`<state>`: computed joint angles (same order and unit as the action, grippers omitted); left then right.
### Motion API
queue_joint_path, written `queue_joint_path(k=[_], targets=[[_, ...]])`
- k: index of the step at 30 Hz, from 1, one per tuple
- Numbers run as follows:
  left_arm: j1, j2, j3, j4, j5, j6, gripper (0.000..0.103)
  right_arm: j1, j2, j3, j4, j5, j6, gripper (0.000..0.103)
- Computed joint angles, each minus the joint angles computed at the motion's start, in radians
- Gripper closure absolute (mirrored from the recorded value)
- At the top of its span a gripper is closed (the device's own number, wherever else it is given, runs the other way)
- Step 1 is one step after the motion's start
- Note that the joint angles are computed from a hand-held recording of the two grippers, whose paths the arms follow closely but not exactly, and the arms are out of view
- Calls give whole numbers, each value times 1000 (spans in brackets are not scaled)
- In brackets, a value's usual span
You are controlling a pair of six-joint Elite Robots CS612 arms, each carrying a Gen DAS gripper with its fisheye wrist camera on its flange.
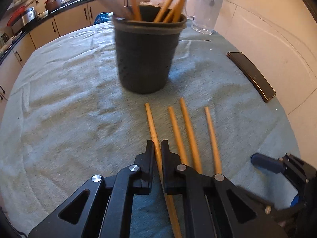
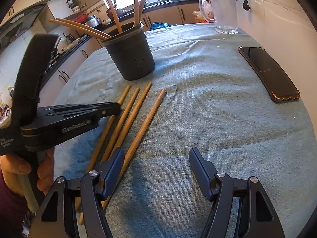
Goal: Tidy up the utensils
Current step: 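Grasp another wooden chopstick with the right tool, then lift both chopsticks upright and carry them over the black holder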
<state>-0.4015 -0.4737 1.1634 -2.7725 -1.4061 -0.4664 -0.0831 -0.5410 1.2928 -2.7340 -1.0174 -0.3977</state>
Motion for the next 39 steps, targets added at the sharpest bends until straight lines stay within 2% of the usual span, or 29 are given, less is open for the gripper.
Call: queue_joint_path(k=[4,10,13,15,20,26,30,33,36,39], targets=[[7,-32,71,-34,0,-28,96,10,-1,-4,-4,-21,-16,33],[17,-55,137,-108,-21,-76,95,37,20,-52,16,-89,-2,47],[12,-59,143,-102,-1,-93,95,55,30,-74,-5,-157,6,70],[10,-60,143,-96,1,-107,97,60,29,-86,33,-170,-14,88],[15,-98,202,-89,-50,-186,96,60,10,-74,60,-273,-89,89],[31,-95,183,-57,-107,-199,96,42,19,-115,150,-267,-49,84],[40,-77,136,-15,-116,-199,96,45,30,-145,181,-265,-20,78],[43,-65,108,3,-115,-195,96,55,37,-161,177,-301,-8,78],[40,-60,107,-21,-100,-188,96,67,46,-174,158,-337,-8,78],[33,-55,114,-56,-74,-163,96,70,57,-193,150,-337,5,77]])
